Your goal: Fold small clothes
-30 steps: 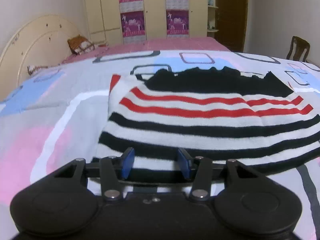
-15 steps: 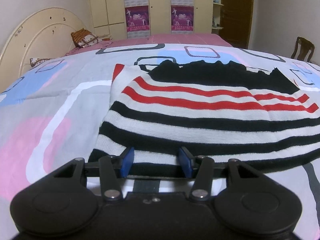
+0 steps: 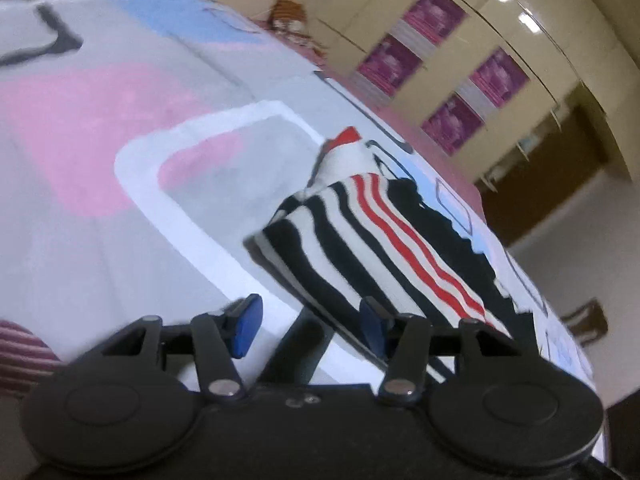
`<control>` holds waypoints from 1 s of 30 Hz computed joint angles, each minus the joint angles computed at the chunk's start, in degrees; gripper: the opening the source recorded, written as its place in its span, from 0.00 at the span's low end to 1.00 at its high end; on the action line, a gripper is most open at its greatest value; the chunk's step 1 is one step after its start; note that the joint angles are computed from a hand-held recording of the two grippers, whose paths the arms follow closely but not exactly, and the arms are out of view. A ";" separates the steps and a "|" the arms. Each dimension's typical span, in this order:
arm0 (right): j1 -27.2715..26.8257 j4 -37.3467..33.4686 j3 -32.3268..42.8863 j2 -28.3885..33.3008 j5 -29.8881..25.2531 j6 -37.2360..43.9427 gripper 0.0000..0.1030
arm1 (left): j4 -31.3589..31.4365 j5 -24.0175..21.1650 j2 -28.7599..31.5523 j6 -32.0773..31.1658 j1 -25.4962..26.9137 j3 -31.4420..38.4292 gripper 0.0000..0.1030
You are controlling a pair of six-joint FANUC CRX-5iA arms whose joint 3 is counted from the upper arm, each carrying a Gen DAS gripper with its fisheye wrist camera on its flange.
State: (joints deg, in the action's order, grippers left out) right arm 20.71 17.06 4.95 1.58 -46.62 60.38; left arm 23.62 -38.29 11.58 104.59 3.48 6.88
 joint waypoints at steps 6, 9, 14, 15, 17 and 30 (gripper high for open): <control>-1.38 -12.88 13.90 8.57 -3.48 6.71 0.00 | 5.72 8.13 4.51 -2.52 -0.61 0.28 0.48; -1.19 -16.66 20.32 13.01 -4.85 8.71 0.00 | 6.46 11.07 6.86 -1.30 -0.99 1.78 0.43; -0.04 -20.57 27.93 18.07 -6.51 11.16 0.00 | 13.27 13.59 7.79 -6.24 -1.20 1.21 0.17; 0.21 -20.84 28.17 18.27 -6.30 11.40 0.00 | 17.28 16.40 6.48 -11.22 -1.79 -1.22 0.17; 0.35 -22.81 29.45 19.41 -7.68 13.03 0.00 | 19.77 17.99 5.52 -16.16 -2.56 -2.47 0.17; 0.13 -21.36 26.98 18.64 -6.37 9.35 0.00 | 20.17 12.77 7.65 -21.19 -3.81 4.04 0.15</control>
State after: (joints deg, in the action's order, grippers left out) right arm 20.84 -4.30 31.93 20.22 -52.99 69.73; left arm 43.79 -25.53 19.23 83.40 -0.34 10.92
